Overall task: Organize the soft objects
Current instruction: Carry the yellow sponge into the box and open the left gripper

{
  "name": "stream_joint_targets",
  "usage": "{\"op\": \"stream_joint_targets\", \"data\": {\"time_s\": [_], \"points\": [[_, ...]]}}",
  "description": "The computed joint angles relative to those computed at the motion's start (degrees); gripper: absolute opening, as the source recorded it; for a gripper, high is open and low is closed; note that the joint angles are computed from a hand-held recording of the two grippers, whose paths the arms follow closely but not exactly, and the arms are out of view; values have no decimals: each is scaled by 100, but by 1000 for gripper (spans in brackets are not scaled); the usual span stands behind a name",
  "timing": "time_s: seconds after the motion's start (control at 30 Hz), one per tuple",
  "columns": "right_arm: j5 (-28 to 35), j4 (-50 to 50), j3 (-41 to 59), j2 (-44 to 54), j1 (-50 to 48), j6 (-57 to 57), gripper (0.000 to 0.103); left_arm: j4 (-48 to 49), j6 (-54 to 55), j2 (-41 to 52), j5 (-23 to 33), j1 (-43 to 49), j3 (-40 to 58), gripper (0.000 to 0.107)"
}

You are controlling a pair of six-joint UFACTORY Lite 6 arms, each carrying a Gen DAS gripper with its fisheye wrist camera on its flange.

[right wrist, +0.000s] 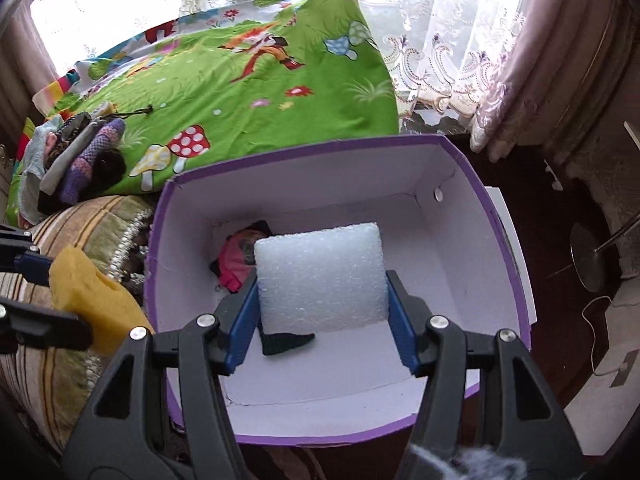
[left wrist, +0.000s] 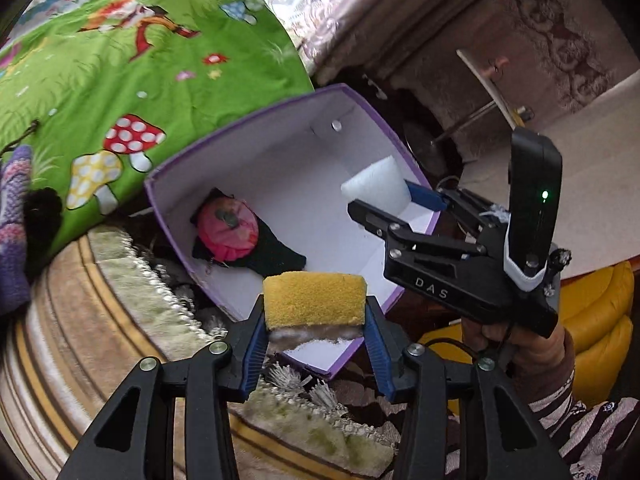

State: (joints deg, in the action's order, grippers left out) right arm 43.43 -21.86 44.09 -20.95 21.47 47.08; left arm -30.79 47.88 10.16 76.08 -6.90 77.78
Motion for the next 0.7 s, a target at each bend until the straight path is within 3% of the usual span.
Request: {"op": "stream_joint_targets", "data": {"time_s": [0.17, 0.33, 0.43, 0.7], "points": [[0, -52, -551, -386, -325, -61, 63, 434, -496, 328, -416, -739, -165, 48], [-110, 19, -838, -468, -564, -260, 63, 766, -718, 528, -574, -1088, -215, 66], [-246, 100, -953, -417, -679, -354, 63, 884, -759, 539, -657, -1164, -279, 71], [-495, 60, -1153, -19, -623, -283, 63, 874, -647, 266, -848, -1004, -329, 72]]}}
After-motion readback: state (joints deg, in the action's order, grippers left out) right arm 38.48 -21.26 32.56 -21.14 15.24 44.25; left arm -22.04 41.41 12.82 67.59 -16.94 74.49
